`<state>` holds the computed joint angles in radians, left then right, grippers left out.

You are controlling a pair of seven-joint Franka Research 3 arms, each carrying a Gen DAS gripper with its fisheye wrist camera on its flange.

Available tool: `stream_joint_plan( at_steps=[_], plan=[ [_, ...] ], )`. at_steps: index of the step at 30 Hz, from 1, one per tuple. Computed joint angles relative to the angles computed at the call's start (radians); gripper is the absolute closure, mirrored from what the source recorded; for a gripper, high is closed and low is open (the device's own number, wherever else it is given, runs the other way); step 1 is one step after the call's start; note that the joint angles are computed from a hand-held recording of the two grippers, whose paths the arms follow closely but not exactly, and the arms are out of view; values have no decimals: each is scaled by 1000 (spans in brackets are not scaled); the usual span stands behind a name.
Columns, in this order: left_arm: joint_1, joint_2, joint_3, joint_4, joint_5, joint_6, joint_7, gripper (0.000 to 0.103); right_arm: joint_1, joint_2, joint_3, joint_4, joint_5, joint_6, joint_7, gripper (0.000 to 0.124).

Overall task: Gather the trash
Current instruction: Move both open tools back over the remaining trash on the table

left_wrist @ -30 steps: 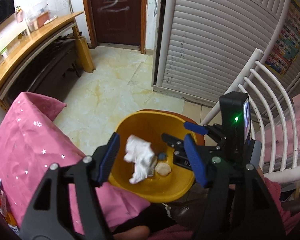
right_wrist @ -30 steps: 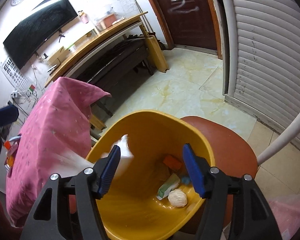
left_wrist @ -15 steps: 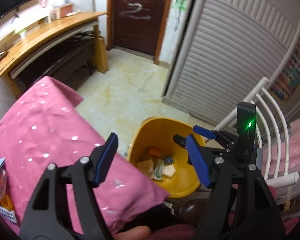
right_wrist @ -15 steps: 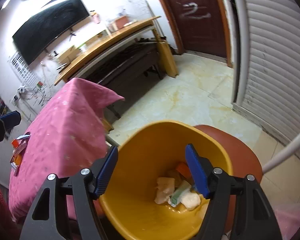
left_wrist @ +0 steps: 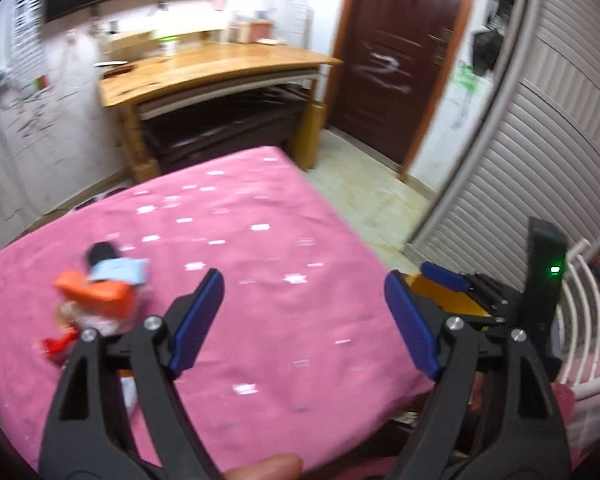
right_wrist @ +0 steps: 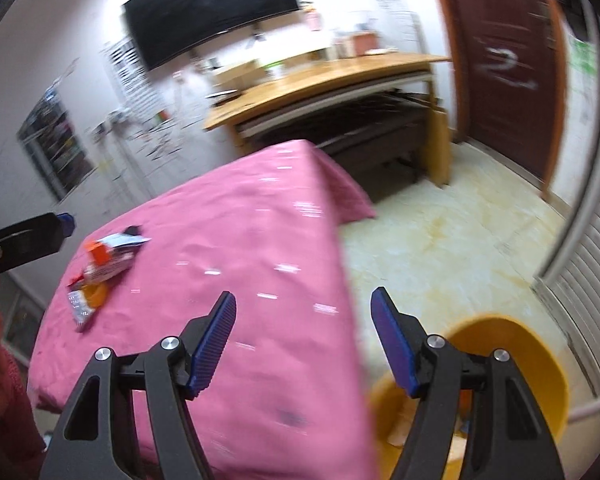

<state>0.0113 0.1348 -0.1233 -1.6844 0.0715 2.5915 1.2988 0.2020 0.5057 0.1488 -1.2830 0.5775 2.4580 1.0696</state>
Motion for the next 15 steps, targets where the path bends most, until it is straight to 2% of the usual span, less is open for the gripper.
stream_joint_plan(
  at_steps=[8, 15],
  plan=[
    [76, -119, 70, -163, 55, 14, -84, 24, 77, 42, 39, 87, -27, -102, -35, 60],
    [134, -146, 103, -215, -9, -9, -19, 24, 137, 40, 60, 98, -28, -165, -84, 59]
  ],
)
